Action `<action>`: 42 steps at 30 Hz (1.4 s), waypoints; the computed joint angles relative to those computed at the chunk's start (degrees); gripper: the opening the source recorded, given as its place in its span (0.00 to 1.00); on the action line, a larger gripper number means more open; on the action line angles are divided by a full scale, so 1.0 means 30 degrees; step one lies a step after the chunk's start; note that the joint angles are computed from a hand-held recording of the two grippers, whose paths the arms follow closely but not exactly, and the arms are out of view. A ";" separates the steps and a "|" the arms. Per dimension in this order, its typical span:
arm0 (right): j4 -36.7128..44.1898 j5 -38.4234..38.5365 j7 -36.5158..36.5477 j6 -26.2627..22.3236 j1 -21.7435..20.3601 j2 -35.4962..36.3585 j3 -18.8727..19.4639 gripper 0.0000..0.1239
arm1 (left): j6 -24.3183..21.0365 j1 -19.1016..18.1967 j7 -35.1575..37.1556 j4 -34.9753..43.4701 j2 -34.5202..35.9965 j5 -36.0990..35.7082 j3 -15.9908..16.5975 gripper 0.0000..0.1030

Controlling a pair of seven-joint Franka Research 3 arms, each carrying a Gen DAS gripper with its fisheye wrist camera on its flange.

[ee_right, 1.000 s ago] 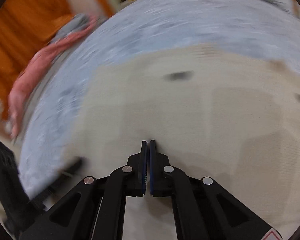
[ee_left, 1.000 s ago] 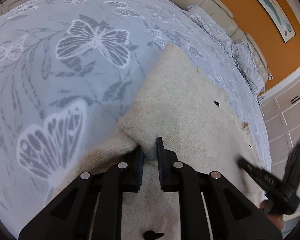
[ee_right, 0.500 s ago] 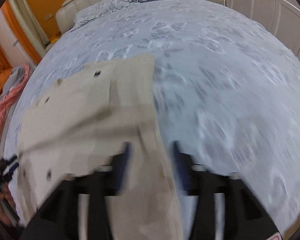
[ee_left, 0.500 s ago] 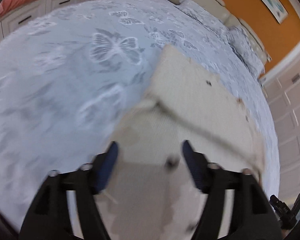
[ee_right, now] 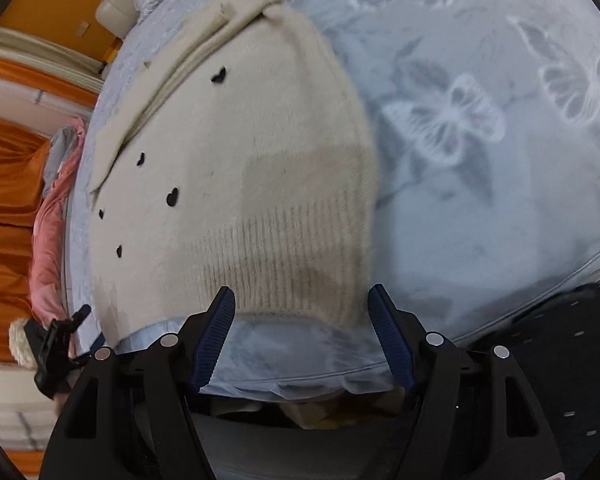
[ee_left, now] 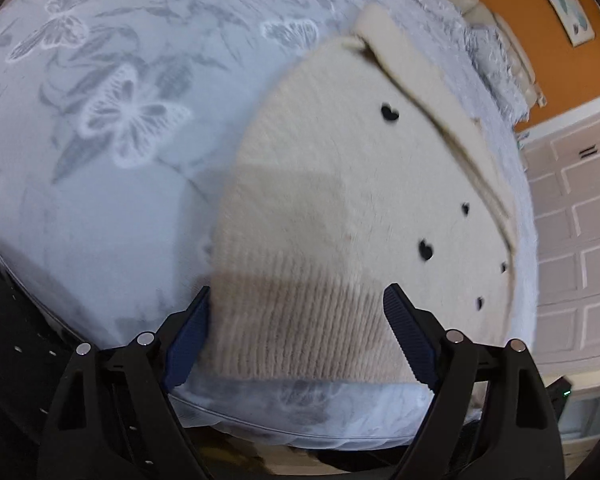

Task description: Fold small clothes

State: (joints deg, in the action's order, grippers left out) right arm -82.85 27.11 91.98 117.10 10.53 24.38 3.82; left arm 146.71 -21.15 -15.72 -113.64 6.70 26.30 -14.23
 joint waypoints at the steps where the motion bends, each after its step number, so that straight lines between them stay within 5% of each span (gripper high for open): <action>1: -0.0128 0.0023 0.0014 0.0249 0.0099 -0.0010 0.0045 0.56 | -0.0627 -0.0099 0.0365 0.0508 0.0292 0.0244 -0.0043 0.80; 4: -0.0299 -0.0048 0.0100 0.1213 0.0433 0.0015 0.0126 0.53 | -0.1029 -0.0157 0.0729 0.0798 0.0408 0.0034 -0.0033 0.62; 5: -0.0555 0.0061 0.0107 0.1734 0.0517 -0.0108 0.0177 0.49 | -0.0360 -0.0024 0.0863 0.0485 0.0251 -0.0320 -0.0023 0.42; 6: -0.0177 -0.0057 0.0248 0.1737 0.0582 0.0140 0.0157 0.34 | 0.0391 0.0158 0.1037 0.0085 0.0038 -0.0915 -0.0029 0.21; 7: -0.0064 -0.0184 0.0474 0.1886 0.0715 0.0233 0.0153 0.16 | 0.0743 0.0252 0.0945 -0.0224 -0.0244 -0.1218 0.0000 0.13; 12: -0.0416 0.0674 -0.0006 0.3823 0.0658 -0.0557 0.0477 0.05 | -0.0565 0.0221 0.1412 -0.0109 -0.1629 0.0246 -0.0177 0.07; 20: -0.2296 0.0316 -0.1823 0.5160 0.0760 -0.3371 0.0291 0.04 | -0.1285 0.0099 0.1982 -0.0275 -0.3416 0.0695 -0.0977 0.06; 27: -0.5540 0.0365 -0.3586 0.4296 0.0445 -0.6226 -0.0143 0.03 | -0.2469 -0.0719 0.3021 -0.0786 -0.4300 -0.0549 -0.1874 0.06; 33: -0.7534 0.0382 -0.4147 0.3213 0.0513 -0.7569 -0.0397 0.05 | -0.1579 -0.0985 0.2661 -0.1460 -0.3900 -0.1918 -0.1851 0.11; 34: -0.7279 0.0495 -0.3886 0.3001 0.0536 -0.7236 -0.0409 0.06 | -0.1470 -0.0942 0.2641 -0.1403 -0.3653 -0.2158 -0.1759 0.14; 36: -0.6001 0.0289 -0.2855 0.1898 0.0592 -0.6076 -0.0406 0.11 | -0.1620 -0.0805 0.2372 -0.1088 -0.3037 -0.2297 -0.1582 0.43; 38: -0.4952 -0.1011 -0.1547 0.1938 0.0839 -0.5056 -0.0403 0.15 | -0.2444 -0.0742 0.1700 -0.0630 -0.2567 -0.2021 -0.1484 0.61; 40: -0.3741 -0.2479 -0.0373 0.1885 0.1169 -0.3961 -0.0449 0.38 | -0.3440 -0.0697 0.1836 -0.0005 -0.1975 -0.2135 -0.1327 0.64; 42: -0.2805 -0.3887 0.0914 0.1717 0.1498 -0.3154 -0.0592 0.49 | -0.4005 -0.0673 0.2363 0.0424 -0.1440 -0.2584 -0.1185 0.72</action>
